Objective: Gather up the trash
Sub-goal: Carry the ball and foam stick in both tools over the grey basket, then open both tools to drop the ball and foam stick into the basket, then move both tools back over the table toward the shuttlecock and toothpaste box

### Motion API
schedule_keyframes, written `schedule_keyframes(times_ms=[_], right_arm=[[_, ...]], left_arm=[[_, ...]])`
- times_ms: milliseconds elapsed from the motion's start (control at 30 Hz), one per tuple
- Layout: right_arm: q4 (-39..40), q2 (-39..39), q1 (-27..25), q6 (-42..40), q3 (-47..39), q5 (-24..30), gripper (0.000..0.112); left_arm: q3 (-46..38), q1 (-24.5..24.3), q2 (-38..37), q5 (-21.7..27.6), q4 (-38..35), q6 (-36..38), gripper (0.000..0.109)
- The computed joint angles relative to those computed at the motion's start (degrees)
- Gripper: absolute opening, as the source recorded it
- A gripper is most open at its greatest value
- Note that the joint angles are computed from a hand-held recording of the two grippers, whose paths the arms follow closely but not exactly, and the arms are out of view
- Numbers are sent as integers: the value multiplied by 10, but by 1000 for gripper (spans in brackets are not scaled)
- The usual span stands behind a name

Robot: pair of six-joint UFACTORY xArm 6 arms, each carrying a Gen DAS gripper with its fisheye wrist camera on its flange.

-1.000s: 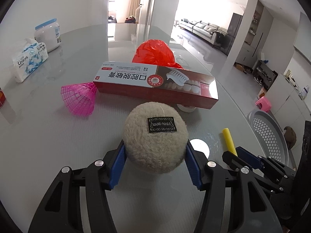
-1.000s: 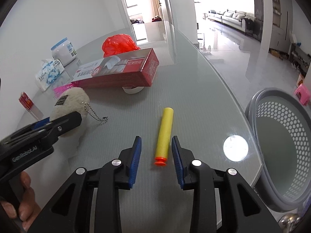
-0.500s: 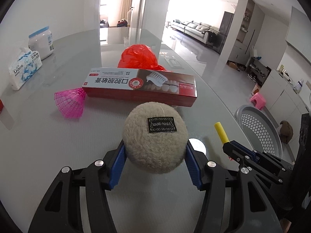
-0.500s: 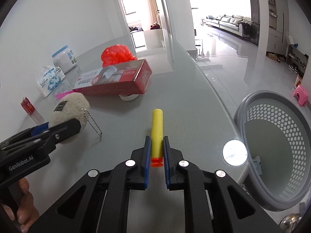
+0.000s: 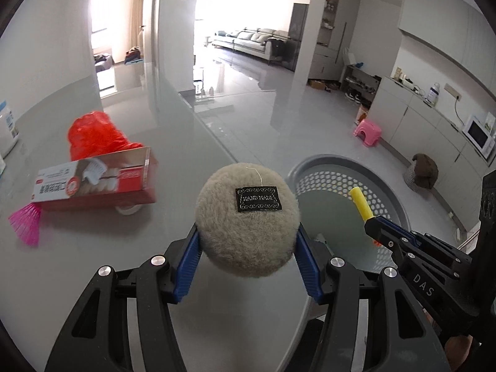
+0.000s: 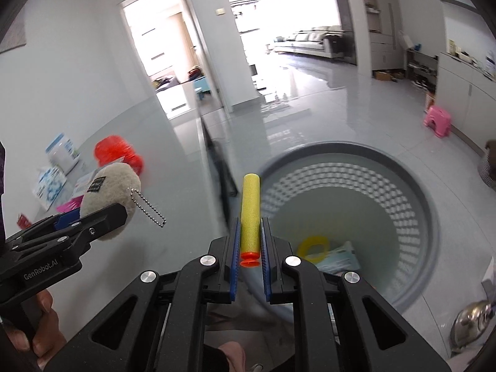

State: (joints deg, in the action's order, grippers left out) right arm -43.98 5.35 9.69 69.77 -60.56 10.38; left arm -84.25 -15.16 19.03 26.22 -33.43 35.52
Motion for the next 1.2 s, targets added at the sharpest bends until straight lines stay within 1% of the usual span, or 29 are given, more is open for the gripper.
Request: schedule_keyframes(times_ms=[67,167,267,433,700,733,900,933,967,1000,1033,1067,1133,1200], right_arm=[[-21,-16,-16,24,20,-2,12],[-29,-29,-35,37,38,-4,12],[-30,-33,-52,41,51,-11,12],[-7,-31,-72,26,67,-36,12],[-6,-21,-89,31,76,-62,12],[-3,-19,-90,27,76,-64,12],[-21,-18,-90,48,71,-63,12],[-26,-18,-91,51,72,-67,14],[-35,-20,-93,59,74,-70,23],[-68,-23,-95,91,73,-68,35],[-107,-26,-97,129,72,-66,39],[-122,-27,-99,143,72,-67,40],[-114,-27,-98,135,73,-67,40],[-106,-28,-96,127,74,-67,40]], left_arm=[[-21,-14,15,16,0,2,55],[-54,-32,38,45,3,0,55],[-81,-48,63,51,17,-4,55],[-117,-69,94,67,37,-19,55],[-145,-78,122,82,49,-26,56],[-158,-79,131,85,56,-32,56],[-164,-84,135,89,60,-37,59],[-162,-84,133,85,60,-36,61],[-158,-83,130,83,58,-34,62],[-157,-83,130,80,61,-36,64],[-157,-84,130,78,63,-40,66],[-156,-85,129,78,62,-42,67],[-154,-84,126,79,57,-41,71],[-150,-84,123,76,58,-44,71]])
